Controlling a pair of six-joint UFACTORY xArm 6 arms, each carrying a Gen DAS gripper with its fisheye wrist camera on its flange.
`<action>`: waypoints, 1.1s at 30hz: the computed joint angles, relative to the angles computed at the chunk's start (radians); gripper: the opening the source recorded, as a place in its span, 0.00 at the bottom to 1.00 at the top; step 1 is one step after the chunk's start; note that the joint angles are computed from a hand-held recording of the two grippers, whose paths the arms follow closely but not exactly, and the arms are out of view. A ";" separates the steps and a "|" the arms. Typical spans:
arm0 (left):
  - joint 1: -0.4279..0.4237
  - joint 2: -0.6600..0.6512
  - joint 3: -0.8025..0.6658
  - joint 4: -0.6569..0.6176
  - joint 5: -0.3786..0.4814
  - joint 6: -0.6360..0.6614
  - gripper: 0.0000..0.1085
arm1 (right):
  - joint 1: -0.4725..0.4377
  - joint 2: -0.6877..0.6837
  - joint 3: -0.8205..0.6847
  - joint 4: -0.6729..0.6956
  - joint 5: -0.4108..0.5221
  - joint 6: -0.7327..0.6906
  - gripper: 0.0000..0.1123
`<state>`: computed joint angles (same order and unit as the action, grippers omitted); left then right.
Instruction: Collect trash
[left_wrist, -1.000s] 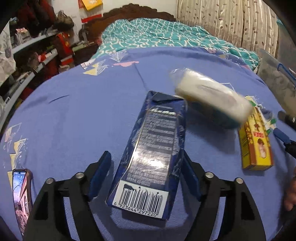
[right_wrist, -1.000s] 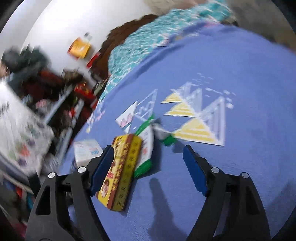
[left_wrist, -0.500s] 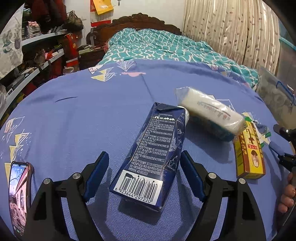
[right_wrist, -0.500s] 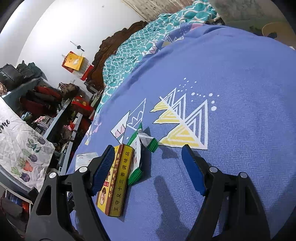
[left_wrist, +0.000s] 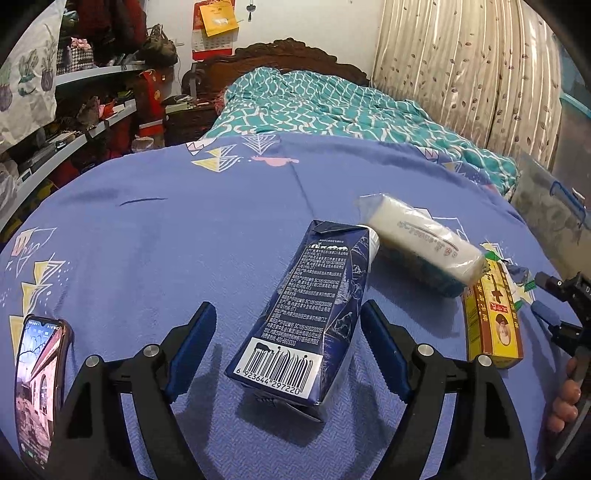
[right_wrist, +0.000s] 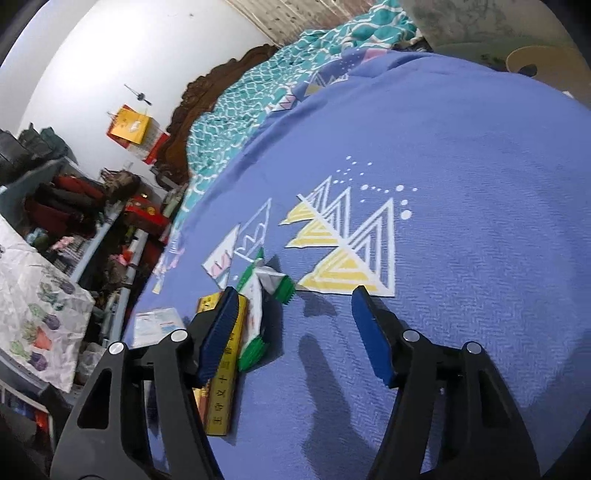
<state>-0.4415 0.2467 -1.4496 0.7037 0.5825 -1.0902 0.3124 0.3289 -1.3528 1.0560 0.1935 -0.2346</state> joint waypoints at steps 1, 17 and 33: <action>0.001 0.000 0.000 0.000 -0.001 0.001 0.71 | 0.003 -0.003 0.009 -0.063 -0.010 0.053 0.56; 0.005 -0.005 0.006 0.002 -0.013 -0.014 0.71 | 0.010 -0.026 0.042 -0.995 0.053 0.690 0.62; 0.013 -0.017 0.020 0.008 -0.024 -0.025 0.71 | 0.083 -0.069 0.093 -0.870 -0.015 0.408 0.66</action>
